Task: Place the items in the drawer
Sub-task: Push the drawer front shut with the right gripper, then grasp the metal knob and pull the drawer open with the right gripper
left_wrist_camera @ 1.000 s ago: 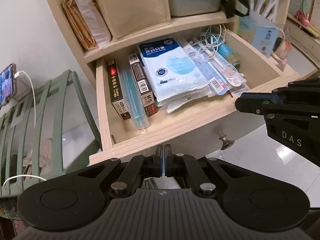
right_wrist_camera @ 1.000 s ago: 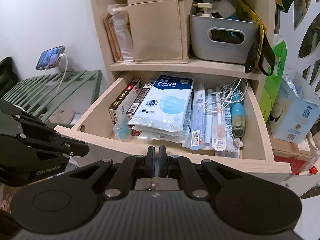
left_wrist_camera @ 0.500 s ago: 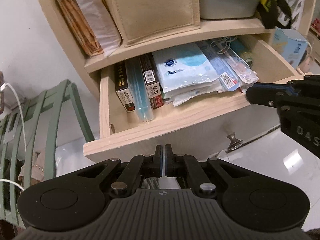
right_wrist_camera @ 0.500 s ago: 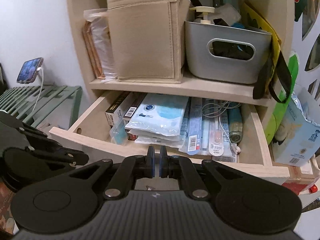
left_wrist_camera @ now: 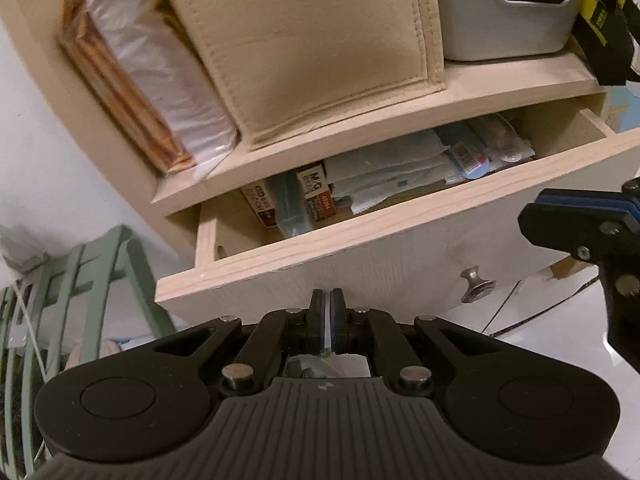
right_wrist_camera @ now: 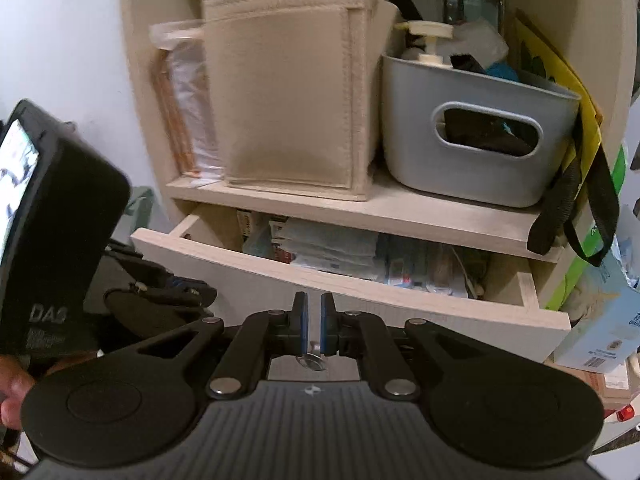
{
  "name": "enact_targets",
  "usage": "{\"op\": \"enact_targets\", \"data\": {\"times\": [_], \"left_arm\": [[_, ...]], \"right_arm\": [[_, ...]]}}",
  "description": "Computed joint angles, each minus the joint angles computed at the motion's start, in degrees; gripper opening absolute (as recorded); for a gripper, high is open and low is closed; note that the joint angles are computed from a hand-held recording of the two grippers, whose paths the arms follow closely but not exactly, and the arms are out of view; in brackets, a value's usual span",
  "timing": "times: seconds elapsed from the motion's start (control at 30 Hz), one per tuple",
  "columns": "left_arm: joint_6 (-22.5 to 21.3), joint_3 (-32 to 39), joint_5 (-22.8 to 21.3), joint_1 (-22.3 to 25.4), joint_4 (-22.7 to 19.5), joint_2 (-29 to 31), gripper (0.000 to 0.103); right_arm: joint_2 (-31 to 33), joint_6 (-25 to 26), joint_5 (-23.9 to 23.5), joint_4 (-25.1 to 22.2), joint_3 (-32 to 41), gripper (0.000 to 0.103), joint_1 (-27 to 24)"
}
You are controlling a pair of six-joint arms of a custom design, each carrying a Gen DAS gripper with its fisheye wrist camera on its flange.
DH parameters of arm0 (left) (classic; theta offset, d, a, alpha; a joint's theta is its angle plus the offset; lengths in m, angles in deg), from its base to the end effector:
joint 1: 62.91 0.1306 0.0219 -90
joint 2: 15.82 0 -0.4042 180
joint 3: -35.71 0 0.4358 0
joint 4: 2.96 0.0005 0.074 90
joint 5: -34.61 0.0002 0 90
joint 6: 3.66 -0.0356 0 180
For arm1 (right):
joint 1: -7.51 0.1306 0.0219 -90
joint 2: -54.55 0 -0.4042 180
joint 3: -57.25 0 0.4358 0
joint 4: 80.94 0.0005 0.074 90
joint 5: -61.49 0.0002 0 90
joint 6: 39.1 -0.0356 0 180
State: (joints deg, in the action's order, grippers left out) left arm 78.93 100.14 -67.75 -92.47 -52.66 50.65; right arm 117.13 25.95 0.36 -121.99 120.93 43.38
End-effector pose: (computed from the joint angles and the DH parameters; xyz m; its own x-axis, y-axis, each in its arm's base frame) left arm 0.3195 -0.1730 0.4001 -0.6300 0.5022 -0.5924 0.4516 0.8575 0.2465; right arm 0.2956 0.1919 0.4301 -0.5617 0.0497 -0.8258 0.0262 0.9988 0.0423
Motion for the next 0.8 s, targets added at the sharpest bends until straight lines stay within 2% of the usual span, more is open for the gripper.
{"op": "enact_targets", "data": {"times": [0.17,0.27,0.4,0.53,0.7,0.73,0.8], "left_arm": [[2.59,3.07,3.29,1.69,-0.73,4.06,0.005],[4.49,4.96,4.05,2.26,-0.92,6.26,0.005],[7.61,7.62,4.82,2.92,-1.27,9.04,0.005],[7.95,9.05,4.26,2.85,-0.70,10.54,0.005],[10.14,11.70,6.85,3.75,-3.88,12.75,0.005],[10.23,11.97,6.67,3.76,-4.35,12.99,0.008],[10.34,12.09,4.66,3.34,-5.19,12.61,0.040]], "right_arm": [[0.78,-1.16,0.10,0.69,0.91,0.008,-1.96],[0.25,-1.68,1.11,0.44,0.84,0.018,-1.84],[-0.91,-2.35,2.01,-1.16,0.31,0.018,-1.37],[-2.52,-4.29,3.44,-2.95,-0.42,0.018,-1.23],[-3.98,-6.33,4.61,-4.67,-0.90,0.018,-1.21],[-4.13,-6.48,4.47,-4.82,-1.00,0.018,-1.33],[-4.18,-6.54,2.73,-4.62,-0.99,0.021,-2.35]]}}
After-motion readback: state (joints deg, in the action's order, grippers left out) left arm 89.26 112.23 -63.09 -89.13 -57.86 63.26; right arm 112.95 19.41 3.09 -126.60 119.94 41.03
